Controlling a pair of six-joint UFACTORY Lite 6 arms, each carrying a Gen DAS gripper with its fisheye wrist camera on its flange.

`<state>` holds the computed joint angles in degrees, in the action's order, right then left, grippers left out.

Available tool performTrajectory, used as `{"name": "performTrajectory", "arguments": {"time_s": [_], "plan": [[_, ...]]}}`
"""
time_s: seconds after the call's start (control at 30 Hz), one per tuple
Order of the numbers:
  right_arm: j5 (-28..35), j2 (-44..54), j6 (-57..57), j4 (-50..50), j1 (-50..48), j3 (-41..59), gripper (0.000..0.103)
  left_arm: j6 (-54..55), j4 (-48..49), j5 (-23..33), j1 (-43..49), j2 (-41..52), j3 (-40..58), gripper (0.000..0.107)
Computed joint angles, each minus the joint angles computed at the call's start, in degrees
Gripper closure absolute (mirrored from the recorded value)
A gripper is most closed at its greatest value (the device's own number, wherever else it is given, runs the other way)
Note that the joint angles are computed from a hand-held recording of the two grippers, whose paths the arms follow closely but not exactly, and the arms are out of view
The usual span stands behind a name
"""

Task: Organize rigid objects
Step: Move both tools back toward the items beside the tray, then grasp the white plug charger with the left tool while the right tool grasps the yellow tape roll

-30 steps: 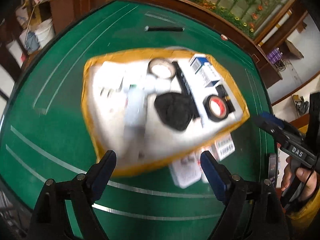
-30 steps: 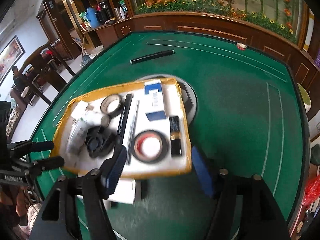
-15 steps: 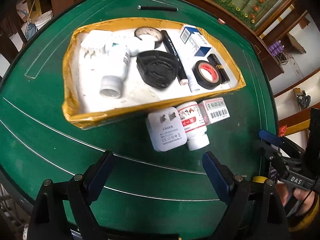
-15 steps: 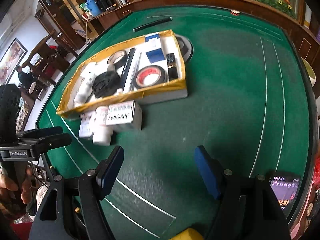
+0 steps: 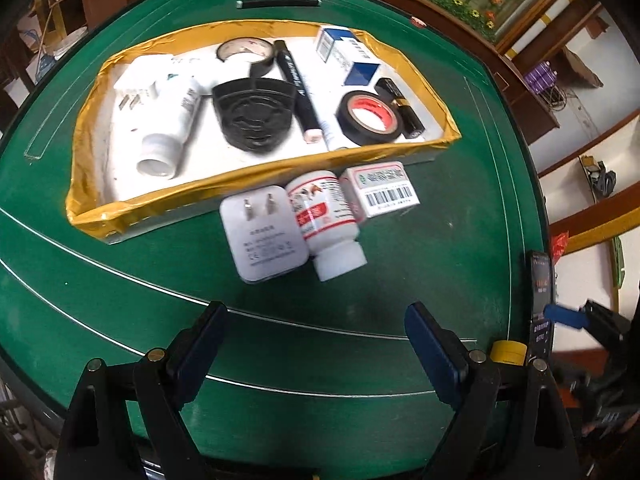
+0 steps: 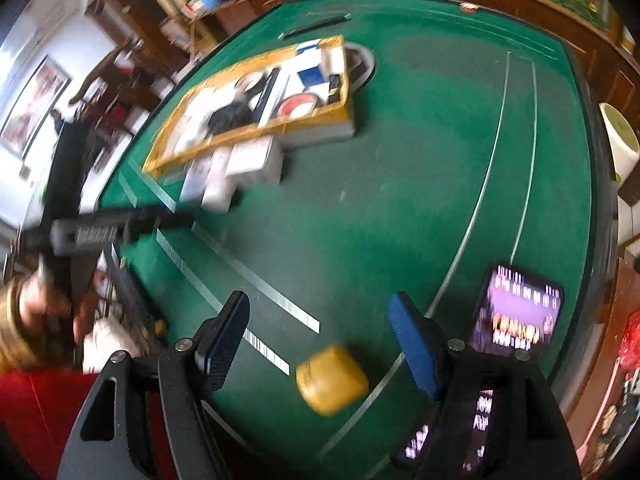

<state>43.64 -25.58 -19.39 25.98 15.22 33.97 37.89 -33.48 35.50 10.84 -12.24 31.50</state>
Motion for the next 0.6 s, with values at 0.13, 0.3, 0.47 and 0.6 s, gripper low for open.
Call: {"name": "performTrajectory", "arguments": {"time_s": [0.13,0.3,0.47,0.6], "plan": [[1.0,-4.3,0.5,-1.4,4.4,-4.1,0.036,-1.8,0.8,-0.9,-1.3,0.3,0.2,0.015],[-4.9,-2.1,11.0,-10.7,14.2,-6.0,0.057,-4.3,3.3,-2.9,-0.1,1.0,0.5,0.015],[-7.6,-0.8,17.3,-16.5,18.2,-6.7,0.067,-4.0,5.1,-4.3,4.5,1.2,0.1,0.021],[-8.6,-0.1,18.6,-17.2,19.1,-6.5,0.068,-6.1,8.3,-7.1,5.9,3.9,0.8,0.028]]}}
